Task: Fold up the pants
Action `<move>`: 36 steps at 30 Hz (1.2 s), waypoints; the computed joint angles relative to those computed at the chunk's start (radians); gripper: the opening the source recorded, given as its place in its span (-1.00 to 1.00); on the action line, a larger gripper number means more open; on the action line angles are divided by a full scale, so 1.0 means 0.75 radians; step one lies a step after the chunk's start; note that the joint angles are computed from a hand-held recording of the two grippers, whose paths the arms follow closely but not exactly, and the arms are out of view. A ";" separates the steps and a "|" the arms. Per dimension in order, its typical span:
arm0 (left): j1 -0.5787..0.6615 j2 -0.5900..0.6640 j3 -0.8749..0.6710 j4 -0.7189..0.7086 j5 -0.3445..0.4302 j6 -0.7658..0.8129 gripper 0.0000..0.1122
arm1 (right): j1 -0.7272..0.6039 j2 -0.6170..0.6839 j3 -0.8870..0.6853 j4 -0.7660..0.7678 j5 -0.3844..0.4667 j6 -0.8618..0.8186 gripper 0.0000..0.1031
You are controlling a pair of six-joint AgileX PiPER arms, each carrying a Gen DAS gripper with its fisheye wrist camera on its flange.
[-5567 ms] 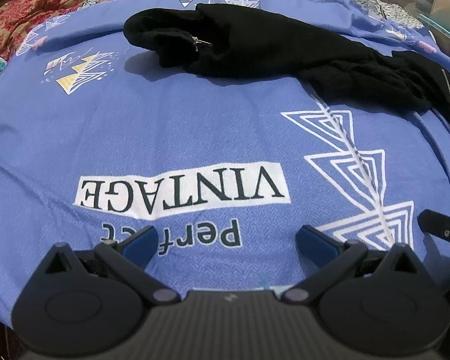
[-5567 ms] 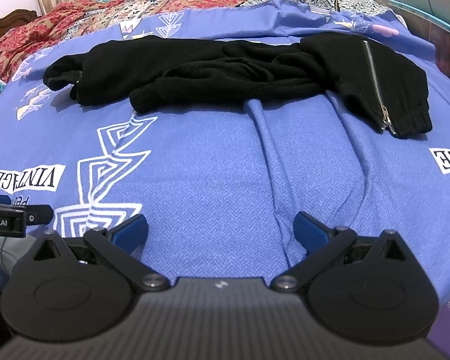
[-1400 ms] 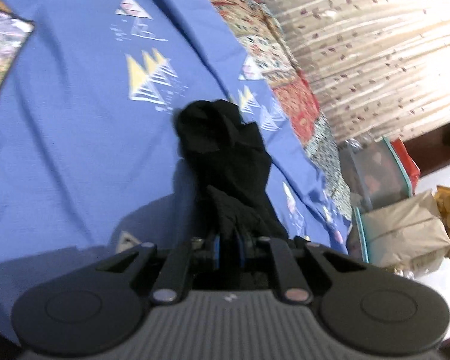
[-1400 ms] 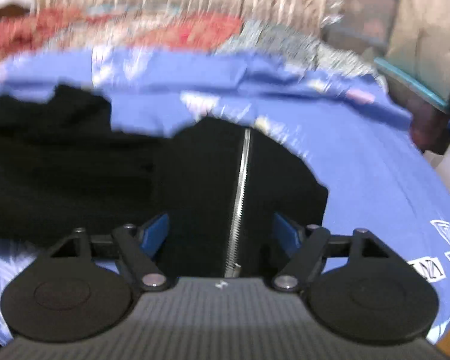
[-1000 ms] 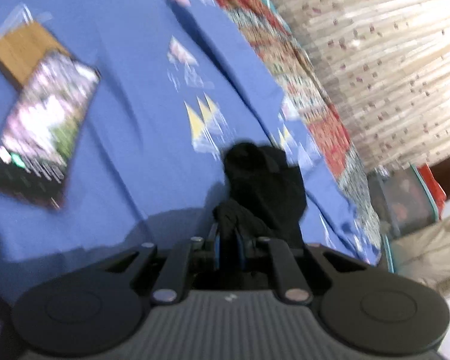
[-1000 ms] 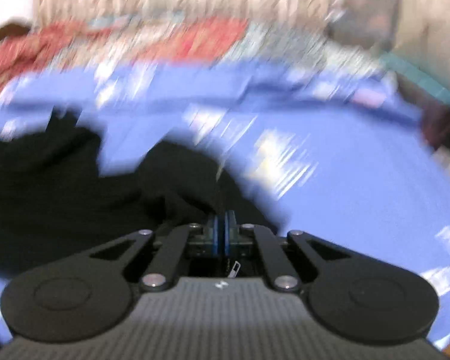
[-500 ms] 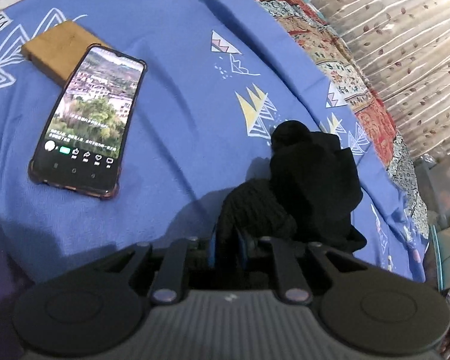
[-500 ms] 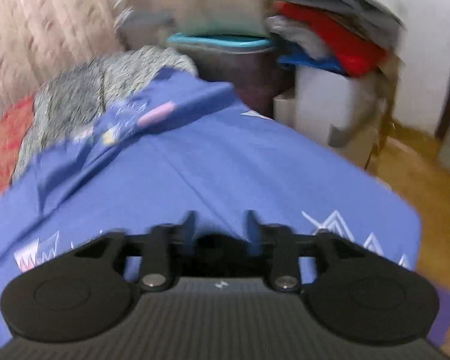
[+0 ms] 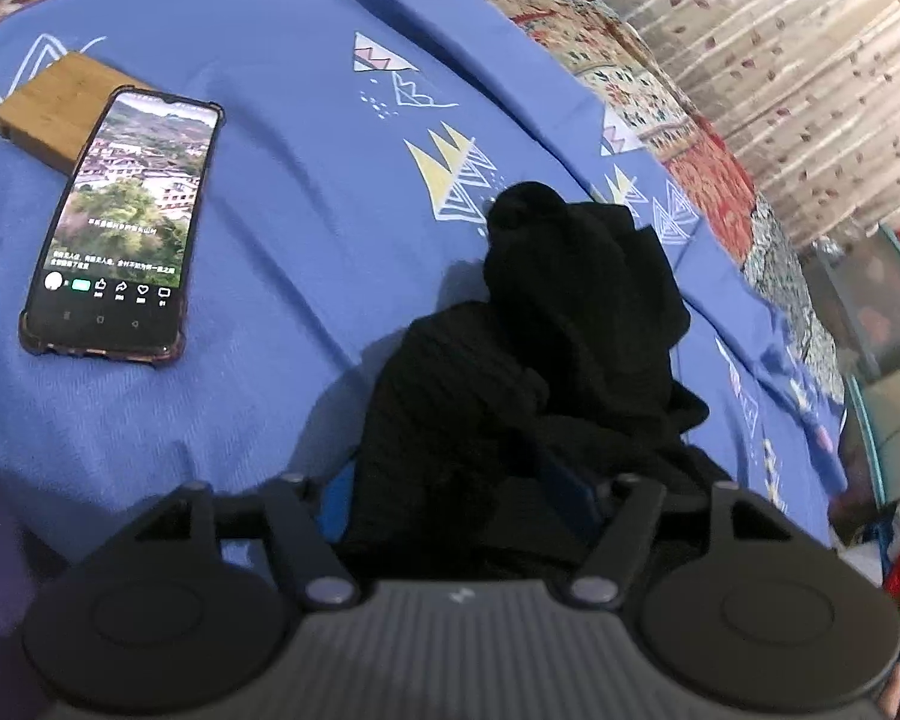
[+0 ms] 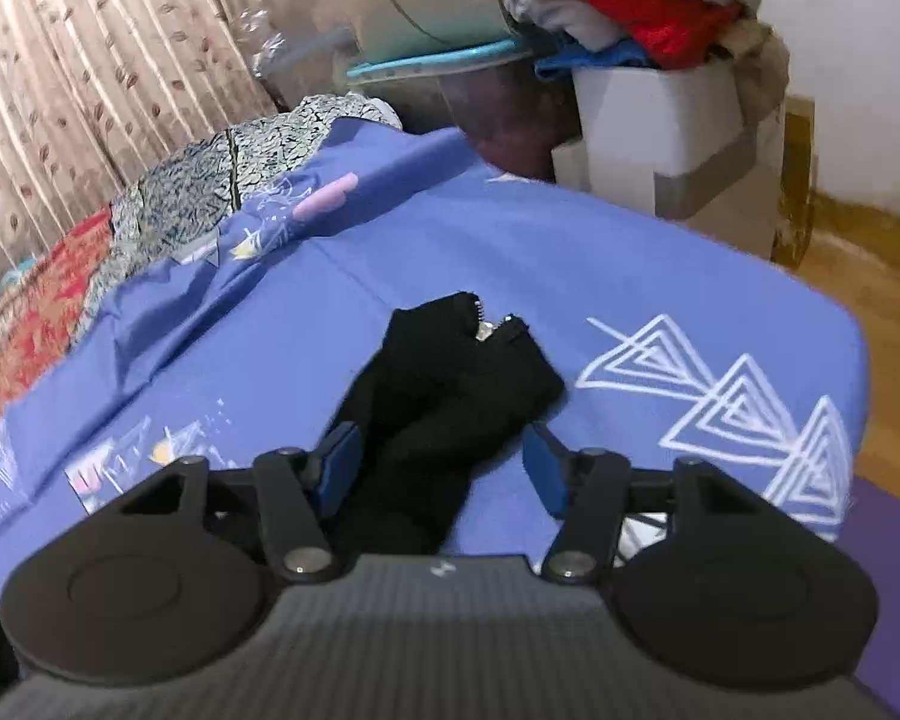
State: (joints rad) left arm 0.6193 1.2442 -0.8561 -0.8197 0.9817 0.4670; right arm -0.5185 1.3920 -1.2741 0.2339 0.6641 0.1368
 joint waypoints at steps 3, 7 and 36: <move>0.000 -0.024 0.002 0.022 -0.004 -0.025 0.08 | 0.020 0.103 -0.100 0.118 0.062 -0.057 0.18; -0.037 -0.041 -0.007 0.106 -0.049 -0.125 -0.50 | 0.110 0.389 -0.353 0.082 0.226 0.082 -0.66; -0.133 -0.023 -0.088 0.361 -0.058 -0.398 -0.81 | 0.020 0.345 -0.242 0.058 -0.113 0.204 -0.87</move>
State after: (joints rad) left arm 0.5198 1.2269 -0.9218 -0.5488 0.9383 0.1687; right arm -0.5036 1.6508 -1.4555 0.2771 0.5791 0.2896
